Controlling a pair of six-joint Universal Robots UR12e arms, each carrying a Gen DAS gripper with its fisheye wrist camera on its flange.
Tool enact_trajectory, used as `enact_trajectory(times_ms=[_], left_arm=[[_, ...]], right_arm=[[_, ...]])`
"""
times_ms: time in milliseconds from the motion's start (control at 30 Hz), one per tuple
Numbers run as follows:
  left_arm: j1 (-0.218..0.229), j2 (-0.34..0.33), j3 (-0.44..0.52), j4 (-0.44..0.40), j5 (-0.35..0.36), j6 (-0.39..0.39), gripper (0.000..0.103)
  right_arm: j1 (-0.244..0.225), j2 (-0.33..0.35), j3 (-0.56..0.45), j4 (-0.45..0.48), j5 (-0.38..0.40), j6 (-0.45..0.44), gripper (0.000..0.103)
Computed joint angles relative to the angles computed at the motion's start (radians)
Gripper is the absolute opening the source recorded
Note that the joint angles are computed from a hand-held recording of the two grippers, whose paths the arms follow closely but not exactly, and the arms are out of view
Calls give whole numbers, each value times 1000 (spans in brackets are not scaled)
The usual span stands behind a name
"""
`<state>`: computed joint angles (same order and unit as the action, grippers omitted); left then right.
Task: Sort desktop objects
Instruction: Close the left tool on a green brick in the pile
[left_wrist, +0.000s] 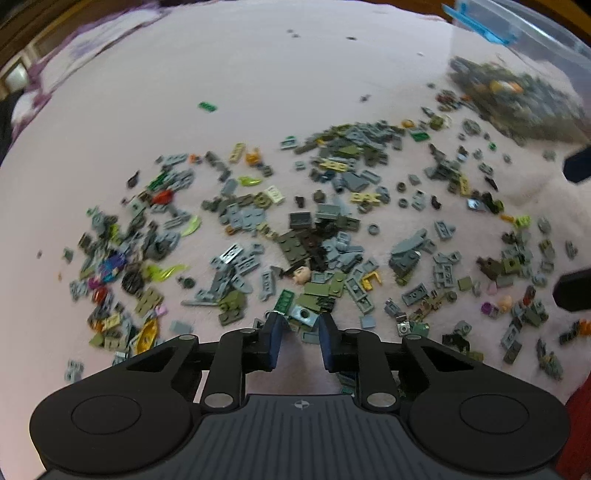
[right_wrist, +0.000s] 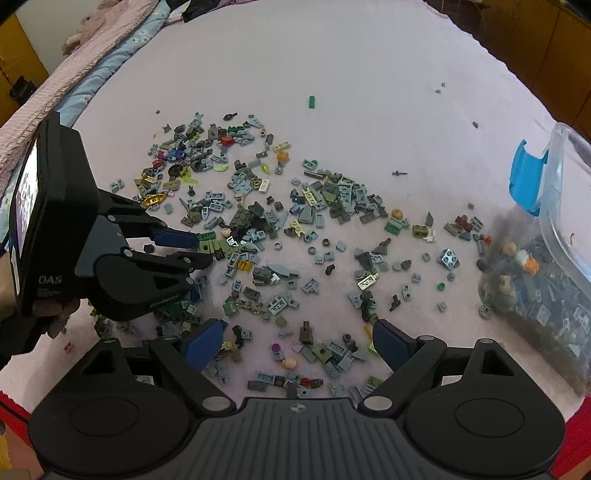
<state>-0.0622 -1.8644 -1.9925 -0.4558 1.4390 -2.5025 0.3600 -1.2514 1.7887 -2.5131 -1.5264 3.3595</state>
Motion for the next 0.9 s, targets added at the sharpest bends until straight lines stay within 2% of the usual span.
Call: enact_trajectory(times_ms=[300,367,500,600,800,900], left_arm=[[7,-10,1,4,-25,29,24],[11,-7,-2,6,-34,24,18],[21,6,-10,-11,-52,-8,18],[29,19,-21,-20,-46,-57,18],[43,34,-42,-26,4,-253,19],[35,31,-45,-9,25,-287,22]], right_arm=[[-2,30,-25,-4,22,-27,89],[-1,37,-32,-6,25,-34,89],[1,50,-44,-1,30,-56,87],[2,59,-51,5,38,-67,86],[5,73,-63,12,52,-81,86],[8,82,-69,15,56,-91,86]])
